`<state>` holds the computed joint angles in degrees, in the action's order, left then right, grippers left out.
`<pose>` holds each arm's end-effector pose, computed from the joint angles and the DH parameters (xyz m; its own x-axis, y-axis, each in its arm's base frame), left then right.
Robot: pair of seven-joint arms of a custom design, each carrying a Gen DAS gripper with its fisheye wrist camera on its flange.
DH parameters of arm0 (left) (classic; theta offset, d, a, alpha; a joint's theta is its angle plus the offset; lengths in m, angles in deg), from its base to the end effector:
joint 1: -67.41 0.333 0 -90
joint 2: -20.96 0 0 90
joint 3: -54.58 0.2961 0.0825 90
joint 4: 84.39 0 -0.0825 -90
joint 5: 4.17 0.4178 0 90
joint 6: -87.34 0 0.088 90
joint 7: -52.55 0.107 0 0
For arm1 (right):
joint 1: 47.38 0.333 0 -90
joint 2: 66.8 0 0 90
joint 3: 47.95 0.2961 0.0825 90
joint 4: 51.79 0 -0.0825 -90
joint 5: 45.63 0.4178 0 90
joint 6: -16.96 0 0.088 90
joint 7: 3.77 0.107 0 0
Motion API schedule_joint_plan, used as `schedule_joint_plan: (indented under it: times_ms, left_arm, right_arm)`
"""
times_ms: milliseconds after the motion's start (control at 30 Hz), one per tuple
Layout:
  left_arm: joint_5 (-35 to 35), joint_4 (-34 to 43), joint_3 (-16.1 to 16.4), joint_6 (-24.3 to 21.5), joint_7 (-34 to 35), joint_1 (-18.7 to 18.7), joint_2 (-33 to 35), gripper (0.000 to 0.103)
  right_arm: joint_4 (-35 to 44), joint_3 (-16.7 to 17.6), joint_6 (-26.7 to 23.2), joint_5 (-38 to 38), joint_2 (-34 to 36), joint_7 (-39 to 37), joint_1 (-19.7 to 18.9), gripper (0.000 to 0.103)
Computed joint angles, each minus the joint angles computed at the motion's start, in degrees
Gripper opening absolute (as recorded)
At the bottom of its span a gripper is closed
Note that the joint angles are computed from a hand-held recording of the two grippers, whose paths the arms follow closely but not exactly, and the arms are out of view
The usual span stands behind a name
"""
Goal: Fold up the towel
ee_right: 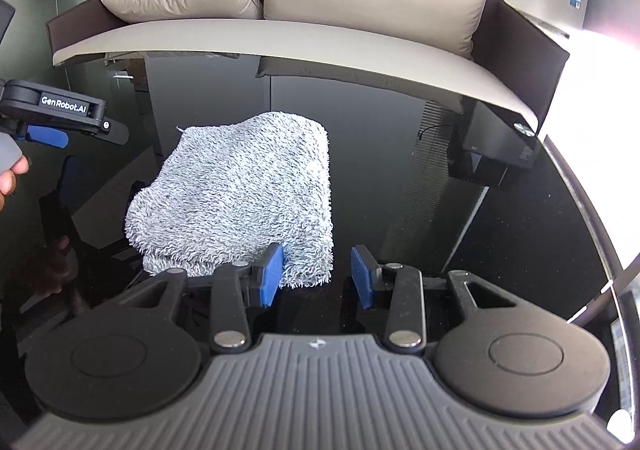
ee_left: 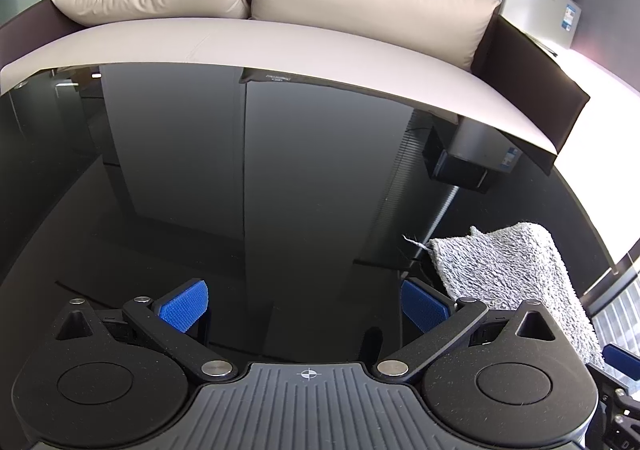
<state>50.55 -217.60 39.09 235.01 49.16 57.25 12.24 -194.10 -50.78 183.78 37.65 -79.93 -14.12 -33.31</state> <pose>0.4867 -0.2503 0.3963 0.3880 -0.9153 0.1084 -0.6354 -0.3508 -0.6880 0.4924 0.0361 0.3664 0.5331 -0.8429 0.0730 -0.5066 -0.3871 -0.7704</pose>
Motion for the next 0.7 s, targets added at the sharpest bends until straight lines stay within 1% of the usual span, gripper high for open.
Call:
schedule_joint_plan:
  times_ms: [33, 100, 233, 367, 467, 533, 600, 667, 700]
  left_arm:
    - [0.0, -0.04, -0.01, 0.01, 0.07, -0.04, -0.05, 0.102]
    - [0.11, -0.07, -0.07, -0.1, 0.02, -0.07, -0.11, 0.102]
    - [0.2, -0.21, -0.13, 0.04, -0.55, -0.08, -0.25, 0.102]
    - [0.35, -0.28, -0.23, -0.04, -0.48, -0.17, -0.33, 0.102]
    - [0.35, -0.24, -0.25, 0.13, -0.53, -0.22, -0.19, 0.102]
    - [0.48, -0.16, -0.29, 0.2, -0.08, -0.34, -0.16, 0.102]
    - [0.5, -0.29, -0.26, 0.49, 0.23, -0.4, -0.24, 0.102]
    - [0.44, -0.51, -0.26, 0.65, 0.41, -0.42, -0.4, 0.102]
    - [0.44, -0.62, -0.29, 0.71, 0.42, -0.42, -0.47, 0.102]
  right_arm:
    - [-0.12, 0.22, 0.56, 0.39, -0.09, -0.15, 0.16, 0.04]
    - [-0.22, 0.59, 1.31, -0.22, -0.06, 2.27, 0.25, 0.04]
    - [0.12, 1.38, 3.18, -2.26, 0.69, 9.84, 0.82, 0.04]
    - [0.15, 2.52, 7.49, -2.23, 1.41, 15.9, 2.57, 0.04]
    - [0.31, 2.94, 10.18, 0.08, 1.87, 17.37, 4.26, 0.04]
    - [0.08, 3.05, 9.82, -0.15, 1.72, 19.27, 4.75, 0.04]
    - [0.33, 3.07, 9.65, 0.0, 2.0, 20.08, 5.2, 0.045]
    - [0.92, 3.04, 9.64, 0.51, 2.54, 19.74, 5.48, 0.055]
    - [1.43, 2.87, 9.39, 1.74, 2.95, 18.52, 5.57, 0.056]
